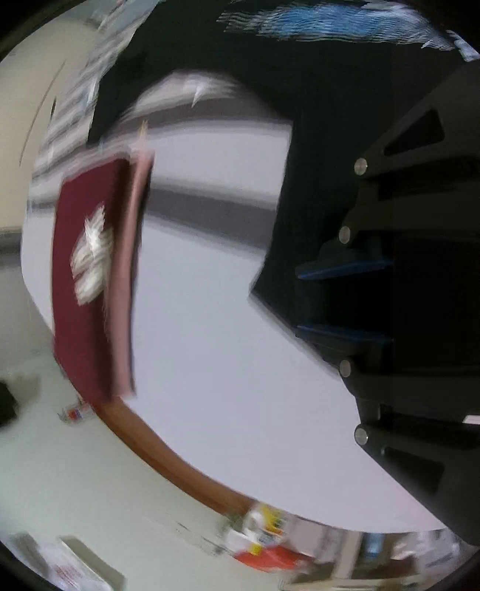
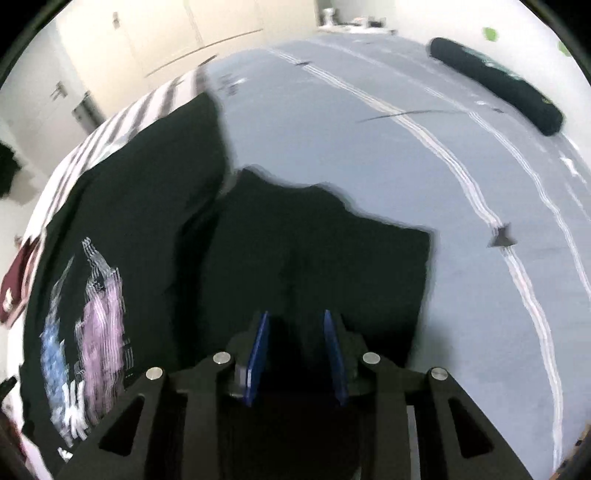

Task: Fold clothes

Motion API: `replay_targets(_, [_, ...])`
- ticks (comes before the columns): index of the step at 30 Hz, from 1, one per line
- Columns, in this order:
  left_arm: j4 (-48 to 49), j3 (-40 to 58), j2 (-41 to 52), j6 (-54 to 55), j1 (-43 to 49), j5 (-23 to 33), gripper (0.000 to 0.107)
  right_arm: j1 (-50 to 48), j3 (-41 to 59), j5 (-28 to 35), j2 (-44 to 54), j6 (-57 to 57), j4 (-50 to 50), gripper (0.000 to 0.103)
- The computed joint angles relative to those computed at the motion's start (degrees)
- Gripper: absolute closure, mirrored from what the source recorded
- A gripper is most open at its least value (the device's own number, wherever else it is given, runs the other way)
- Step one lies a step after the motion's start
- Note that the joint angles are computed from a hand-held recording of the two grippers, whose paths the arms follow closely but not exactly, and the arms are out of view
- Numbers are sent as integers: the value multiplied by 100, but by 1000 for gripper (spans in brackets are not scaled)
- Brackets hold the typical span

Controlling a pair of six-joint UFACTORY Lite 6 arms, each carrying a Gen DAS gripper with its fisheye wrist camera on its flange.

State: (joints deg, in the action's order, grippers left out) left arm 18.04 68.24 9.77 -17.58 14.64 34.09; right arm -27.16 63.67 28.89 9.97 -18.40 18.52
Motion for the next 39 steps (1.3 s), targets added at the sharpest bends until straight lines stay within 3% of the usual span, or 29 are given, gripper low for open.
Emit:
replay_targets(3, [-339, -335, -557, -85, -585, 223, 85, -591, 184, -58, 180, -360, 132, 65])
replay_targets(8, [-619, -690, -981, -864, -1547, 480, 85, -1345, 938, 64, 1018, -827, 608, 65])
replay_targets(16, [-424, -1183, -1305, -2064, -2833, 572, 85, -1189, 1653, 126, 1898, -1514, 681, 65])
replay_targets(20, [-253, -1153, -1360, -2330, -3124, 654, 85, -1102, 1652, 26, 1932, -1580, 446, 92])
replay_targets(22, [-221, -1084, -1365, -2373, -3168, 710, 85, -1201, 1653, 34, 1859, -1525, 295, 99])
replay_targets(34, [-114, -757, -1196, -2619, -3250, 905, 85, -2441, 1775, 350, 1570, -1310, -427, 101])
replay_targets(39, [-165, -833, -1243, -2491, -3129, 917, 85, -2510, 1414, -15, 1300, -810, -1282, 102])
